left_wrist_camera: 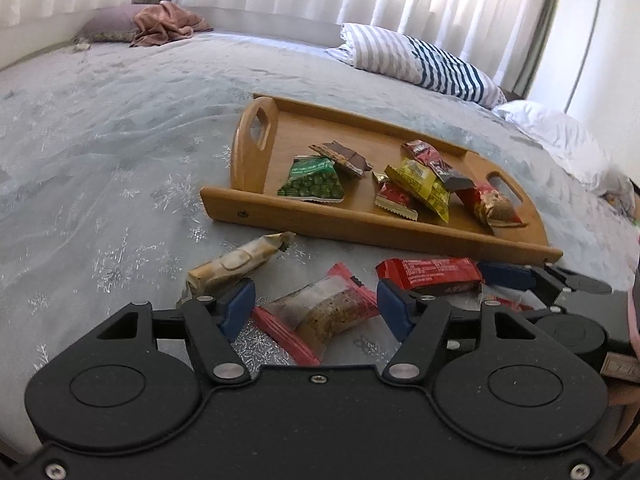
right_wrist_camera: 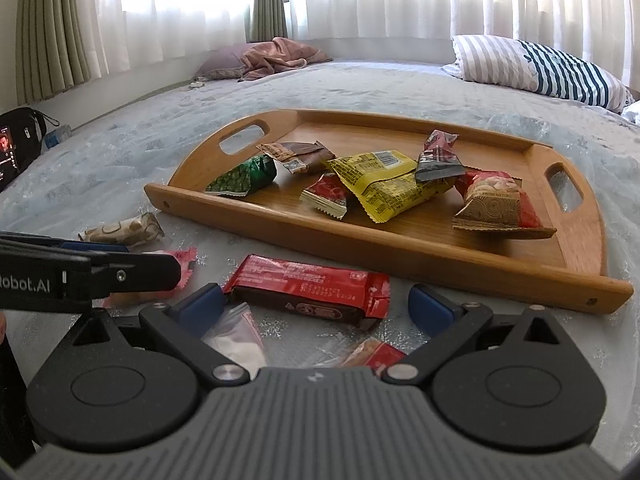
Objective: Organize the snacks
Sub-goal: 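Grasp the clear red-edged grain packet with the left gripper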
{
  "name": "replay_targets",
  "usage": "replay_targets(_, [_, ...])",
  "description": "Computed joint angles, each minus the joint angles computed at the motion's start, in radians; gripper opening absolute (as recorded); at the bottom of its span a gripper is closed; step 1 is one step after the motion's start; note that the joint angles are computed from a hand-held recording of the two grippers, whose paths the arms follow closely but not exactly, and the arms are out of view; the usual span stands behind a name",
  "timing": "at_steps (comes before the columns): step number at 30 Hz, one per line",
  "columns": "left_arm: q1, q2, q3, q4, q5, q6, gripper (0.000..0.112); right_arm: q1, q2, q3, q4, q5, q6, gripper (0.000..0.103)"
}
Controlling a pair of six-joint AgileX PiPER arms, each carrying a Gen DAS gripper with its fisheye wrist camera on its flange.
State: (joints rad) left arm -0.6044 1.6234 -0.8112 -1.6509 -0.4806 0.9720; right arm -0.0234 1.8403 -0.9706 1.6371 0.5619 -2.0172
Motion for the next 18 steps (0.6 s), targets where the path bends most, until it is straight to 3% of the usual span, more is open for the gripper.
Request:
replay_targets(5, [-0.013,-0.022,0.013,-0.024,-0.019,0.032,0.049,-0.001,-0.001,0.003,0.003,0.001,-0.01,0.103])
replay_targets(8, [-0.008,-0.044,0.029,-0.027,-0.005,0.048,0.046,0.001,-0.002,0.003,0.005,-0.002,-0.012,0.103])
replay_targets(14, [0.0,-0.039,0.012,-0.069,0.02,0.233,0.048,0.001,-0.002,0.003,0.004,-0.002,-0.01,0.103])
replay_targets(18, [0.041,-0.029,0.008,-0.073,0.1,0.249,0.046,0.01,-0.005,0.007,0.019,-0.021,-0.02,0.103])
